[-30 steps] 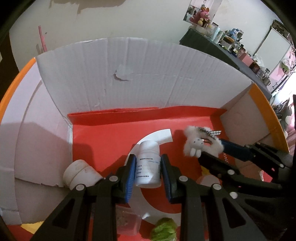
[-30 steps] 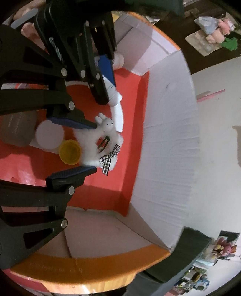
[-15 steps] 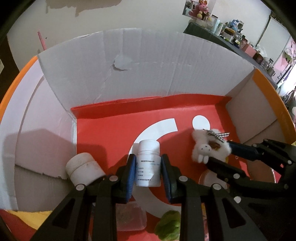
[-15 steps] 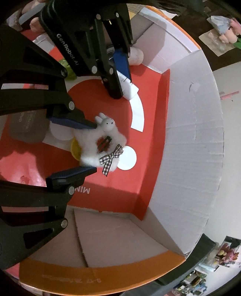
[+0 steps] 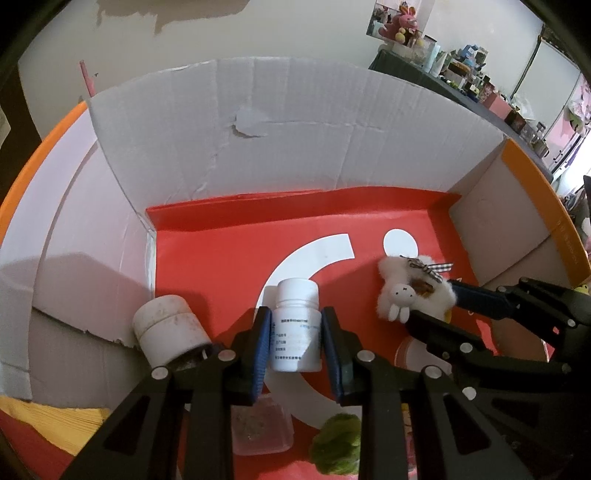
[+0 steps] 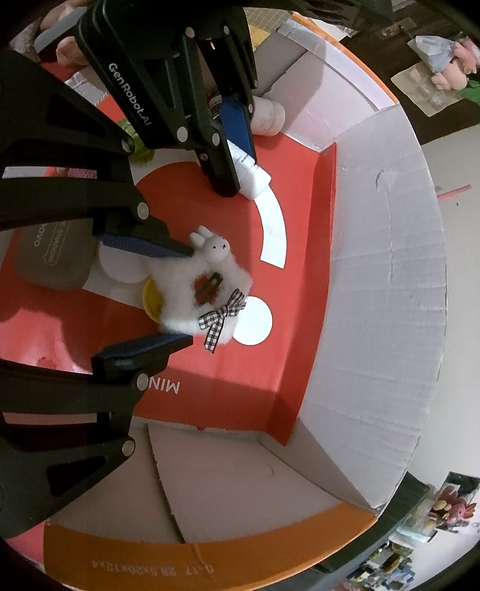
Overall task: Organize objects
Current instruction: 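Lower and release the pill bottle with the left gripper while the right releases the sheep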
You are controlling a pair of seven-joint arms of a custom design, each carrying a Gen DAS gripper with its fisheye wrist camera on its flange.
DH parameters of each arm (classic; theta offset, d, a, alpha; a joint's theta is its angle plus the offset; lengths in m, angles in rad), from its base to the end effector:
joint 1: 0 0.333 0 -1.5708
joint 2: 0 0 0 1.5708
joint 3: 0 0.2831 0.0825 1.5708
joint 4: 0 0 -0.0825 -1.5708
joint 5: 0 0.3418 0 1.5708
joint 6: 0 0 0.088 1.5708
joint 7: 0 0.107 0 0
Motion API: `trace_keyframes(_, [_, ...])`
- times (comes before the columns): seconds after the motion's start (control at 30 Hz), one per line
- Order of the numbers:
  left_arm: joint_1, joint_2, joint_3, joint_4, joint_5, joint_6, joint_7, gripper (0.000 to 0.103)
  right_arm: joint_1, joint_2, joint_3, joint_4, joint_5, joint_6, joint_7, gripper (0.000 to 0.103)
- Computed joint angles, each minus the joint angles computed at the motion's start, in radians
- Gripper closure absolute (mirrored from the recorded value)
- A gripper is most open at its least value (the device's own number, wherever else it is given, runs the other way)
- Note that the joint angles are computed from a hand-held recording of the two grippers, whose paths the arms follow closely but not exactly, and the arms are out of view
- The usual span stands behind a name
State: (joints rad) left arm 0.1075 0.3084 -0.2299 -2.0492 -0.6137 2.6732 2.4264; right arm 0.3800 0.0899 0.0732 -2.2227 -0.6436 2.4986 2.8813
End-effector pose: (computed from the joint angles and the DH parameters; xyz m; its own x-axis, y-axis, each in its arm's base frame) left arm 0.5756 -0.0481 0.3189 -0.4639 -0.8674 0.1800 -0.8192 0.3426 -0.4600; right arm 0.4666 0.2312 0.3478 -0.3728 -0.9268 0.0446 -0.8400 0.3167 -0.4406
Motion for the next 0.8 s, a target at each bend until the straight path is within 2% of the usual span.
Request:
trace_keyframes(0.23, [0.005, 0.003, -0.008, 0.0, -0.008, 0.004, 0.021, 0.073, -0.001, -0.027, 0.005, -0.031, -0.005, 0.012, 0.005, 0.063])
trace_keyframes(0.3, [0.007, 0.001, -0.01, -0.002, -0.018, 0.007, 0.032, 0.069, -0.004, -0.037, 0.007, -0.043, -0.006, 0.018, 0.011, 0.061])
trace_keyframes(0.37, [0.009, -0.007, -0.012, -0.013, -0.03, 0.02, 0.046, 0.068, -0.005, -0.045, 0.011, -0.051, -0.013, 0.015, 0.02, 0.054])
trace_keyframes(0.5, [0.012, -0.024, -0.014, -0.038, -0.055, 0.051, 0.08, 0.061, 0.006, -0.034, 0.027, -0.038, -0.022, 0.0, 0.051, 0.051])
trace_keyframes(0.7, [0.013, -0.046, -0.009, -0.056, -0.088, 0.055, 0.111, 0.061, 0.011, -0.041, 0.025, -0.044, -0.04, 0.001, 0.072, 0.051])
trace_keyframes(0.8, [0.013, -0.061, -0.006, -0.068, -0.111, 0.057, 0.133, 0.06, 0.015, -0.05, 0.032, -0.04, -0.047, -0.012, 0.082, 0.045])
